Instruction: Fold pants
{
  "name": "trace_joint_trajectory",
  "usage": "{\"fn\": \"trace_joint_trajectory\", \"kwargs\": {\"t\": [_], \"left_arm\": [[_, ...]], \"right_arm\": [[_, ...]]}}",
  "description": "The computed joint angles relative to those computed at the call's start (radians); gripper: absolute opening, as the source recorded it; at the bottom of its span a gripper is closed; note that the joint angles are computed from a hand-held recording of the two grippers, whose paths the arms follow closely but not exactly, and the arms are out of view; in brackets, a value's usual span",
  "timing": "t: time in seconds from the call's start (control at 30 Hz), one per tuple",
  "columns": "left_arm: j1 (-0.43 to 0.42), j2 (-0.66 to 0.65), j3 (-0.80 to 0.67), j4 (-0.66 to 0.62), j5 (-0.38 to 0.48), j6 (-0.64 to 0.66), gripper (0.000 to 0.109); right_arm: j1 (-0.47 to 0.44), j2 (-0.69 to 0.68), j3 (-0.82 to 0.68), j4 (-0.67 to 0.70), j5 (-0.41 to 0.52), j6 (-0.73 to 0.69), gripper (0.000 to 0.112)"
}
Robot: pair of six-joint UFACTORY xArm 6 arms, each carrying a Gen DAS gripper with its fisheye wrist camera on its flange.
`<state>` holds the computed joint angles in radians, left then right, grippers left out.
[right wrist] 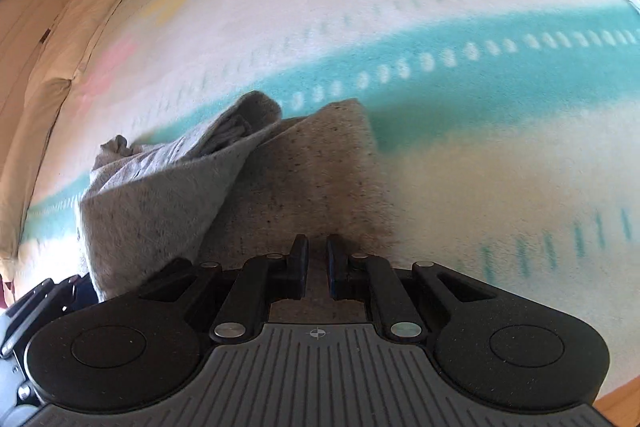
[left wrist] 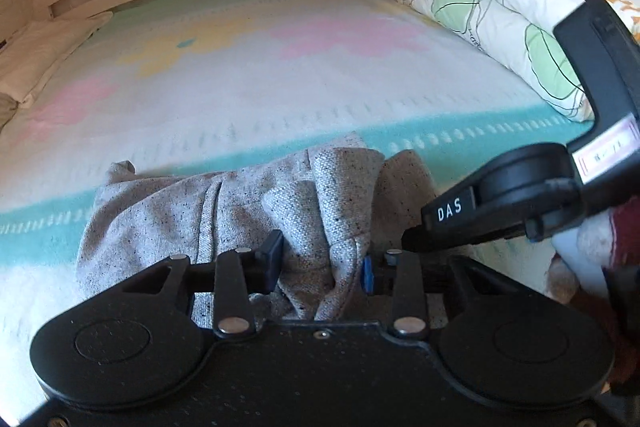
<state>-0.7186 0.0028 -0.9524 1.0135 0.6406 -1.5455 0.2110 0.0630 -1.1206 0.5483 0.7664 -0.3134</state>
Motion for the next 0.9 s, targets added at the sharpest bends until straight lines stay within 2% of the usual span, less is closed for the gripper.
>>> {"fn": "trace_joint_trajectory", "kwargs": {"t": [0.07, 0.1, 0.17, 0.2, 0.3, 0.37, 0.47, 0.57, 0.6, 0.73, 0.87, 0.9], "left_arm": [[0.000, -0.039, 0.034, 0.006, -0.029, 0.007, 0.049], [0.009, -0.056, 0.047, 0.012, -0.071, 0.014, 0.049], [0.052, -0.068, 0.068, 0.025, -0.225, 0.042, 0.049], [0.053, -0.091, 0.086, 0.048, -0.253, 0.039, 0.049], [0.040, -0.162, 0.110, 0.134, -0.227, 0.028, 0.051], [0.063, -0.207, 0.129, 0.155, -0.216, 0.040, 0.056], [0.133, -0.245, 0.147, 0.089, -0.171, 0.117, 0.057], [0.208, -0.245, 0.166, -0.018, -0.134, 0.199, 0.057], [0.238, -0.240, 0.177, -0.071, -0.138, 0.233, 0.057], [0.335, -0.241, 0.278, -0.302, -0.248, 0.328, 0.057], [0.323, -0.205, 0.331, -0.486, -0.321, 0.457, 0.057], [0.314, -0.196, 0.328, -0.495, -0.323, 0.478, 0.057]], "right_arm": [[-0.001, 0.017, -0.014, 0.003, -0.006, 0.001, 0.010], [-0.003, 0.021, -0.020, 0.006, -0.004, 0.005, 0.010], [-0.018, 0.021, -0.029, 0.019, 0.003, 0.017, 0.010], [-0.022, 0.021, -0.032, 0.025, -0.002, 0.025, 0.010], [-0.033, -0.003, -0.012, 0.069, -0.050, 0.013, 0.014], [-0.040, -0.025, 0.012, 0.168, -0.095, -0.053, 0.018], [-0.054, -0.036, 0.016, 0.331, -0.078, -0.155, 0.029], [-0.060, -0.029, 0.007, 0.435, -0.030, -0.193, 0.053], [-0.059, -0.026, 0.006, 0.451, -0.023, -0.202, 0.057], [-0.028, -0.025, 0.022, 0.434, -0.058, -0.231, 0.059], [-0.003, -0.010, 0.025, 0.346, -0.055, -0.219, 0.064], [0.000, -0.003, 0.022, 0.331, -0.044, -0.213, 0.065]]}}
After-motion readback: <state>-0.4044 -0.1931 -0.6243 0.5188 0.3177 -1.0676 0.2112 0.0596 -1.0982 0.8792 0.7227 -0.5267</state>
